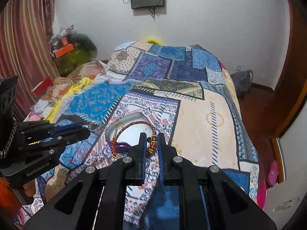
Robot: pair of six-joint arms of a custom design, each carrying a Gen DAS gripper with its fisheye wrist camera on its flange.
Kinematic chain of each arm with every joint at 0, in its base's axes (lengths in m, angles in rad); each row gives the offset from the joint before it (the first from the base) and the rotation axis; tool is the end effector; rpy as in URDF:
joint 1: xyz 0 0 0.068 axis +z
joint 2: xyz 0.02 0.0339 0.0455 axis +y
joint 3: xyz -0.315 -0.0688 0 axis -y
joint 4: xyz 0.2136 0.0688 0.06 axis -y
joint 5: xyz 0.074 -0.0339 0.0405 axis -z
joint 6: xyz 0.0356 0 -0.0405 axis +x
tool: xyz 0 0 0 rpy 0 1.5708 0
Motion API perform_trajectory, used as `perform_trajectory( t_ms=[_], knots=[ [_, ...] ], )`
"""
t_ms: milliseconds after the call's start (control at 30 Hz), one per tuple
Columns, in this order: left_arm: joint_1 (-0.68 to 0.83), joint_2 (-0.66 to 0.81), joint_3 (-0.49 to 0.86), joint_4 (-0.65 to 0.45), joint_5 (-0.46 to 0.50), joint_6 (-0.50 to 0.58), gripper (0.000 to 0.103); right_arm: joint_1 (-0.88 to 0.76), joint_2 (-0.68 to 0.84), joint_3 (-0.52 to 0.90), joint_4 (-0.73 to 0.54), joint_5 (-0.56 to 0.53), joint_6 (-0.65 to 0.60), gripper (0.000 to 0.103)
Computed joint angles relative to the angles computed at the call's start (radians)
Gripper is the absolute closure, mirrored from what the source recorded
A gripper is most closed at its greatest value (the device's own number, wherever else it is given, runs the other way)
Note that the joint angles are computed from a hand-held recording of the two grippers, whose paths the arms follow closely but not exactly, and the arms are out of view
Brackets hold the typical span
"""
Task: Organize jewelry
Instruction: 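Carry both pieces over the tin and open both tools to drop them in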
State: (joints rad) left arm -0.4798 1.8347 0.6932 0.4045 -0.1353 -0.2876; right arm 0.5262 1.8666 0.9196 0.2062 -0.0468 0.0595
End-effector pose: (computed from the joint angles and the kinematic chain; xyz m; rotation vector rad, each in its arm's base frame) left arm 0.2919 -0.1465 0.1749 0.1527 2.3062 -0.2379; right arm 0.3158 0.1853 0.2026 -0.5637 2.2676 0.3495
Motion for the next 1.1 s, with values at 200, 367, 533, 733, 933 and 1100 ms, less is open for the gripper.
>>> perform_trajectory(
  t_ms=[200, 367, 533, 733, 933, 1100],
  knots=[
    [0.044, 0.021, 0.014, 0.009, 0.025, 0.007, 0.092, 0.008, 0.053, 0.061, -0.015, -0.006, 0.004, 0.093],
    [0.073, 0.062, 0.037, 0.016, 0.053, 0.016, 0.092, 0.012, 0.106, 0.118, -0.039, -0.011, 0.004, 0.093],
    [0.087, 0.108, 0.066, 0.019, 0.08, 0.024, 0.092, 0.018, 0.166, 0.194, -0.088, -0.005, -0.007, 0.093],
    [0.094, 0.147, 0.097, 0.016, 0.109, 0.033, 0.092, 0.024, 0.227, 0.274, -0.157, -0.003, -0.037, 0.093],
    [0.098, 0.186, 0.138, -0.004, 0.136, 0.046, 0.092, 0.017, 0.265, 0.327, -0.211, -0.03, -0.06, 0.093],
    [0.097, 0.215, 0.174, -0.033, 0.142, 0.059, 0.092, 0.016, 0.28, 0.349, -0.238, -0.041, -0.077, 0.093]
  ],
)
